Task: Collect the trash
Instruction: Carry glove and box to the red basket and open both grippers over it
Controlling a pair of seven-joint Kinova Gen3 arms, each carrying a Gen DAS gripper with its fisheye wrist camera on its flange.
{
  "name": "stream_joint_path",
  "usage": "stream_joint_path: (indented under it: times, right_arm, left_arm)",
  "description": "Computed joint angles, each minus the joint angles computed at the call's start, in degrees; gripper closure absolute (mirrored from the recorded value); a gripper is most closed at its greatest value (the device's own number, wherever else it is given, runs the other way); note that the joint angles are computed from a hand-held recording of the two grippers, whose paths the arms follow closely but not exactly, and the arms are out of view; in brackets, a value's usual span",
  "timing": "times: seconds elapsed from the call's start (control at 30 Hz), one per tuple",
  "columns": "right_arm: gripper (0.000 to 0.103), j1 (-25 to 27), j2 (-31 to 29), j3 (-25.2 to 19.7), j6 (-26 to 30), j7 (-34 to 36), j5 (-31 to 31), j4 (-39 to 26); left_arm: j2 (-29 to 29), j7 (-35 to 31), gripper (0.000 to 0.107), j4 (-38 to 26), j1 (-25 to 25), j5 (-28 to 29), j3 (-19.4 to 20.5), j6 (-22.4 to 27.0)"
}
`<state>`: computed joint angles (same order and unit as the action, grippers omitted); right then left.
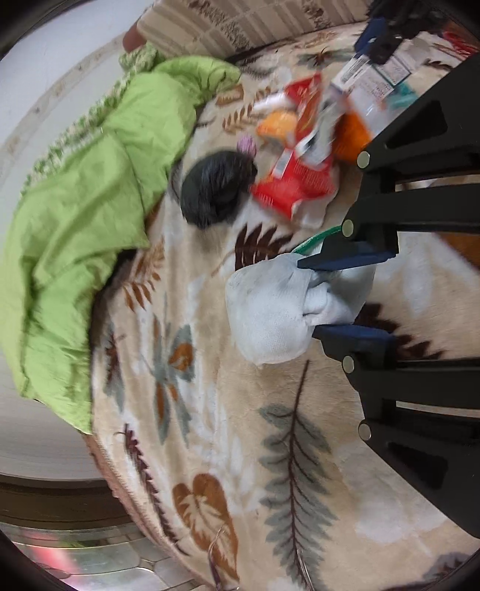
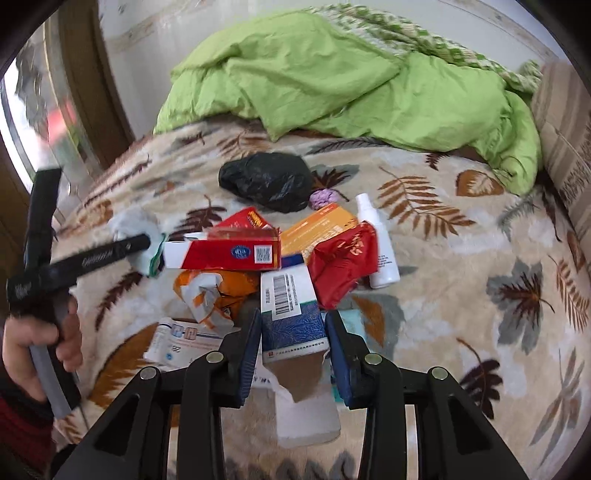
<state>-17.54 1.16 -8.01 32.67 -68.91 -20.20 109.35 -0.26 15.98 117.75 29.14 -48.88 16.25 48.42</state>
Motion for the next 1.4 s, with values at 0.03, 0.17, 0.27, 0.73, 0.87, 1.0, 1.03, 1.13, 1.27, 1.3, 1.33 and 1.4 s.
stream_joint_path:
  times: [0.03, 0.17, 0.27, 0.73, 0.87, 1.0, 1.03, 1.13, 1.27, 1.3, 1.33, 1.4]
  right_arm:
    - [0.065, 0.6, -0.8, 0.4, 0.6, 1.3, -2.0, 0.4]
    - [0.065, 2.6, -2.8, 2.7, 4.7, 6.4, -9.3, 1.3]
    - [0.065, 3.8, -4.2, 4.2, 8.5, 8.6, -12.3, 2.4]
    - [0.062, 3.6, -5.5, 3.4, 11.1, 8.0, -6.3, 8.9]
    - [0.064, 3.0, -5.9, 3.1, 10.0, 6.2, -4.6, 9.3]
    - [0.066, 3.9, -7.8, 6.2, 12.4, 10.1, -9.5, 9.9]
    - [0.066, 4.3, -8.7, 6.9, 13.1, 11.1, -10.7, 10.2]
    - [0.066, 5.7, -11.8, 10.2, 15.8, 14.6, -14.6, 11.1]
    - [0.066, 8.3, -15.0, 14.5, 20.5, 17.0, -17.4, 11.7]
    - [0.066, 9.1, -15.8, 15.5, 21.6, 17.4, -17.6, 11.8]
    - [0.066, 10.0, -16.5, 16.6, 22.7, 17.8, -17.8, 11.9]
    - [0.066, 12.2, -18.0, 19.2, 25.0, 18.7, -17.6, 12.2]
  left_arm:
    - [-0.5, 0.8, 0.082, -0.1, 0.9, -0.8, 0.9, 1.5]
    - [-2.1, 2.4, 0.082, -1.2, 4.1, -1.9, 4.3, 5.5]
    - [-2.7, 3.3, 0.082, -1.6, 6.1, -1.8, 6.5, 6.7]
    - [1.1, 7.9, 0.082, -4.8, 16.5, -1.8, 9.6, 12.3]
    - [2.2, 8.0, 0.082, -6.4, 19.2, -2.1, 9.4, 14.7]
    - [3.1, 7.5, 0.082, -8.1, 21.6, -2.6, 9.1, 16.2]
    - [3.3, 7.2, 0.082, -8.8, 22.2, -2.8, 9.1, 16.5]
    - [4.2, 6.5, 0.082, -10.6, 23.9, -3.6, 8.9, 17.5]
    - [6.1, 4.3, 0.082, -14.1, 26.3, -4.4, 8.6, 18.8]
    - [6.6, 3.4, 0.082, -15.2, 27.0, -4.5, 8.4, 18.6]
    - [6.9, 2.8, 0.082, -15.8, 27.5, -4.5, 8.1, 18.4]
    - [8.2, 0.8, 0.082, -17.9, 28.7, -4.6, 7.6, 17.6]
